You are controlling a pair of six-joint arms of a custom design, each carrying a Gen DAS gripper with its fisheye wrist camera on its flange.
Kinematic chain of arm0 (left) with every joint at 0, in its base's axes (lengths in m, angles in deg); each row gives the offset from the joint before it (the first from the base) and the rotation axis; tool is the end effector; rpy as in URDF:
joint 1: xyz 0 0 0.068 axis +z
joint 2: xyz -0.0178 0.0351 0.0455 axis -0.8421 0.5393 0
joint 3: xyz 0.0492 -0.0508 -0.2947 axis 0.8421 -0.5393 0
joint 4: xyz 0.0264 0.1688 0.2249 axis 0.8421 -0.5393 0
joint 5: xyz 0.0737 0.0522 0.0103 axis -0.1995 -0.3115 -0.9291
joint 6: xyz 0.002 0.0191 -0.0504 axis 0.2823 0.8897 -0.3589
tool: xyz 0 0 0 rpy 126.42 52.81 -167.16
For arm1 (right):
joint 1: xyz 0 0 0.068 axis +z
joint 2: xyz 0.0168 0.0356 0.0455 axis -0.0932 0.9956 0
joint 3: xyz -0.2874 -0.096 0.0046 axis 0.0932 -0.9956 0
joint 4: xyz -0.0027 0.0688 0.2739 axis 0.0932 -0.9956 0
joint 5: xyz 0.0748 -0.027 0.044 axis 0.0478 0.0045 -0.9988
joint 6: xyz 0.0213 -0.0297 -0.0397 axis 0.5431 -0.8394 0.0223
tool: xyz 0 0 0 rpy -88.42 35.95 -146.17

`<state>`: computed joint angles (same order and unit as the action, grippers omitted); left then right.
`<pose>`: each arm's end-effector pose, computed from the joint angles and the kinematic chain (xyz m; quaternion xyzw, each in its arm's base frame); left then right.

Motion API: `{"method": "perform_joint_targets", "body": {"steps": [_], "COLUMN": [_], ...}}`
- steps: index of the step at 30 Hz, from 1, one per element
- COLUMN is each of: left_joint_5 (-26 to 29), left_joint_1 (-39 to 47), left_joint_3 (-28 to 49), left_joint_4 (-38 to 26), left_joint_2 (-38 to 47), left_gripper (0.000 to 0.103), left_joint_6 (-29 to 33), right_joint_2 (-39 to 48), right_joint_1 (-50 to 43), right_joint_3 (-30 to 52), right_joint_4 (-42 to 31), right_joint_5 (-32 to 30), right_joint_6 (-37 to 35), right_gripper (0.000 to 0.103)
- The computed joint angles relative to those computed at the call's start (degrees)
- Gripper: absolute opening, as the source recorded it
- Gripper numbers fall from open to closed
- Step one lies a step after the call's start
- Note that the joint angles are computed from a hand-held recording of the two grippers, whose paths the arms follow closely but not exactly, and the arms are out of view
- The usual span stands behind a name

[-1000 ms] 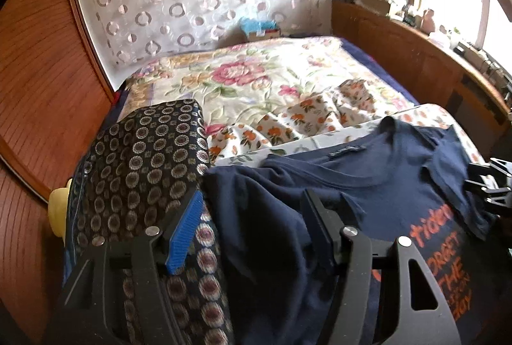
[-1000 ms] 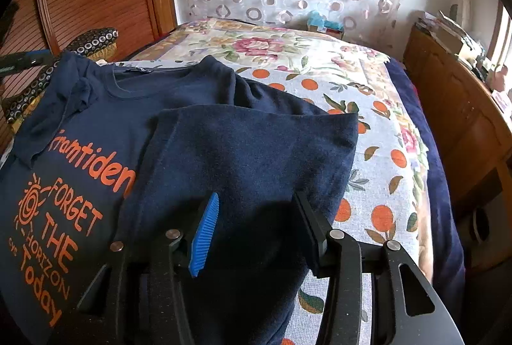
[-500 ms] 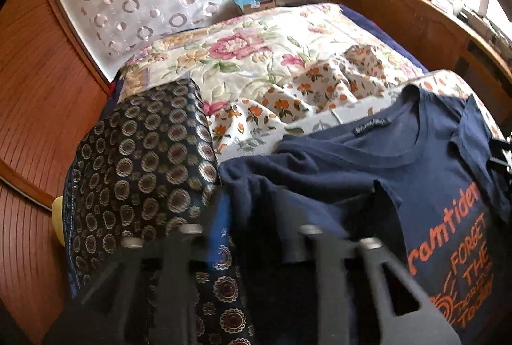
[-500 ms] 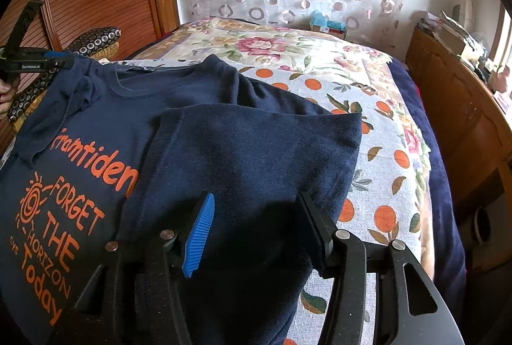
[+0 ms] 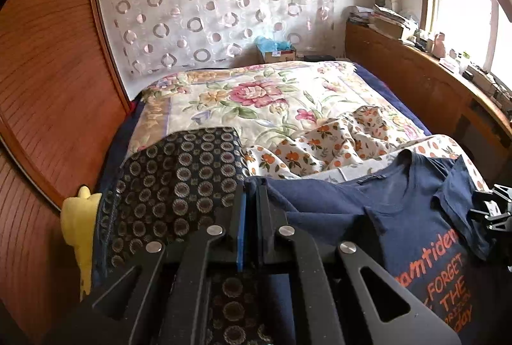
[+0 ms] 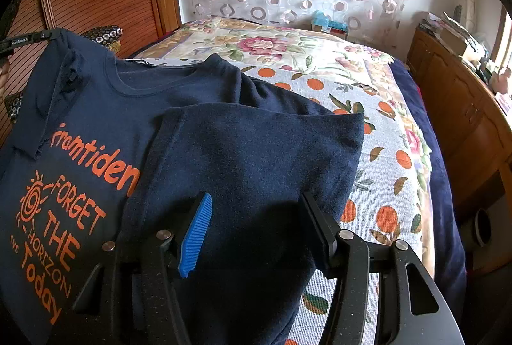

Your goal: Fold small clothes

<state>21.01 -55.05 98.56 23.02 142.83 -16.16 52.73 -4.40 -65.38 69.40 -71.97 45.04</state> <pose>0.2039 0.0039 0.3356 0.0836 0.9117 -0.0138 0.4020 0.1605 0.0086 0.1403 -0.1307 0.9151 0.0427 0.3792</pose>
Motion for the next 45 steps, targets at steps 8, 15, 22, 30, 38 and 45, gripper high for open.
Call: {"method": "perform_joint_targets", "body": {"steps": [8, 15, 22, 30, 38, 45], "left_joint_5": [1.41, 1.42, 3.55, 6.71, 11.07, 11.19], "left_joint_1": [-3.99, -4.84, -1.79, -0.04, 3.76, 5.76], "left_joint_3": [-2.01, -3.3, -3.48, -3.61, -4.64, -5.24], "left_joint_4": [-1.37, -0.74, 0.2, 0.05, -0.55, 1.27], "left_joint_2": [-5.41, -6.91, -5.66, -6.47, -8.13, -7.37], "left_gripper": [0.006, 0.006, 0.006, 0.006, 0.006, 0.006], "left_joint_6": [-0.82, -0.07, 1.8, 2.18, 3.3, 3.06], "right_joint_2": [-0.13, -6.1, 4.25, 27.36, 40.14, 37.12], "right_joint_1": [-1.07, 0.59, 21.63, 35.24, 36.05, 36.05], "right_joint_3": [0.04, 0.98, 8.88, 22.85, 31.74, 29.11], "right_joint_4": [-0.26, -2.95, 3.64, 13.37, 12.97, 14.54], "right_joint_5": [-1.17, -1.57, 4.35, 3.33, 4.1, 5.27], "right_joint_6": [-0.5, 2.47, 10.18, 14.39, 15.99, 16.96], "right_gripper": [0.059, 0.056, 0.044, 0.026, 0.01, 0.001]}}
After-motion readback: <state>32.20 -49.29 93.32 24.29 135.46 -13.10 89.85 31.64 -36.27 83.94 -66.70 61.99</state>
